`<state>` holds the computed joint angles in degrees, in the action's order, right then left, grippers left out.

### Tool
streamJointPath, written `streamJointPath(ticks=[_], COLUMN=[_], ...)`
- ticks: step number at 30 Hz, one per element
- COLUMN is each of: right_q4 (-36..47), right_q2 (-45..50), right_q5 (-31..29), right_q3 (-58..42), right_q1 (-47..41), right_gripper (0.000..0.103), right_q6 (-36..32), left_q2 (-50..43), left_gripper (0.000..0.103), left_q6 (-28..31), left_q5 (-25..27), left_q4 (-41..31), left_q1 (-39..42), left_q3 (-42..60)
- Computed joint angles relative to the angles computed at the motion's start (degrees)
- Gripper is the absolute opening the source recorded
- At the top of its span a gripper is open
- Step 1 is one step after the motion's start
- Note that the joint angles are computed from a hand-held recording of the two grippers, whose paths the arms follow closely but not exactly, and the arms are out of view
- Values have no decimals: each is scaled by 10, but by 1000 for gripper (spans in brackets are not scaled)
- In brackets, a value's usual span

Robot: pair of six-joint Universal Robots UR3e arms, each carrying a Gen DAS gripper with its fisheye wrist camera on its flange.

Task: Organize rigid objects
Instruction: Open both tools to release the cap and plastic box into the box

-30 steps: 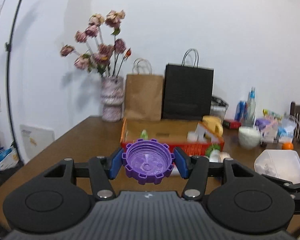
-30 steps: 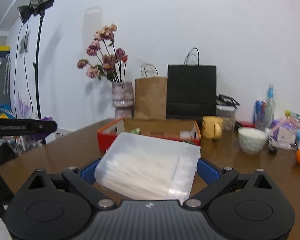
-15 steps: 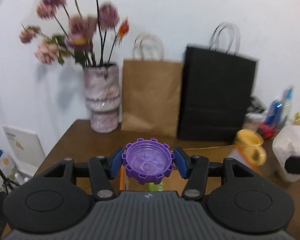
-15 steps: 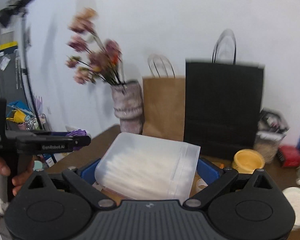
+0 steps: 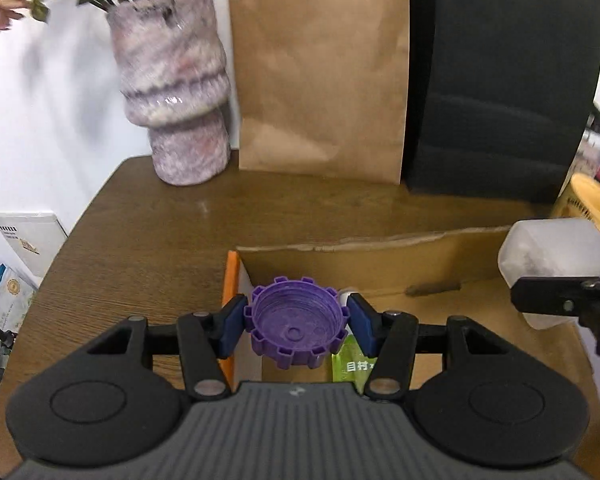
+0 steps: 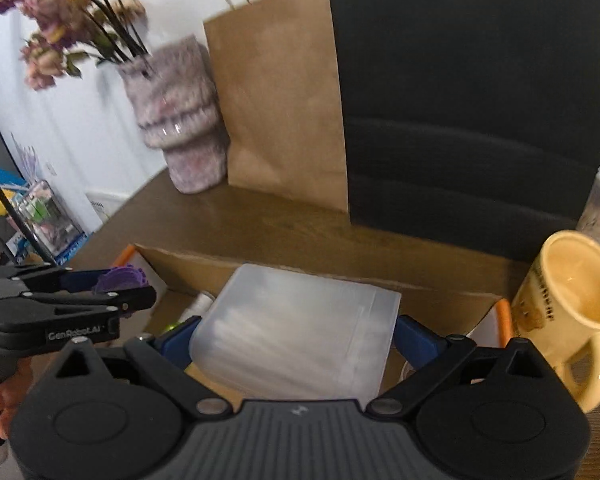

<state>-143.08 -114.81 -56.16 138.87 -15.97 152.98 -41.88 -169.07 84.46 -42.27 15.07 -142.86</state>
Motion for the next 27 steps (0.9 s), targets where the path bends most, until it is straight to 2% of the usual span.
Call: streamJointPath(ticks=[4,9,11,12,13,17,22,27], right_q4=[-109,-174,-189,-197,-199,-197,-91,96], right_q2=[100,209,230,231,234,218,94,-86], right_q5=[-53,-123,-129,-130,-133,-138,-112,-81], right_q3=[3,-28,-34,-30,-32,-30,-23,-36], right_q1=[56,116,125,125,128,133,100,40], right_gripper=[100,100,100,100,100,100,100,100], right_q6=[33,61,66,62,62,69,40,-4], left_q2=[-71,-115,-136,-135,-130,-111,-15,86], left_gripper=[57,57,58,61,66,70,71,72], left_q6=[-8,-10,-18,-22,-24,-29,-14,2], left_q5=[46,28,52,55,52,54,29,29], left_q4=[93,93,133,140,143,119,9,-135], left_q1=[-51,-51,-73,-78,-78,-81,-46,-35], left_q3=[-16,-3,-13,-17,-20,-13,20,88])
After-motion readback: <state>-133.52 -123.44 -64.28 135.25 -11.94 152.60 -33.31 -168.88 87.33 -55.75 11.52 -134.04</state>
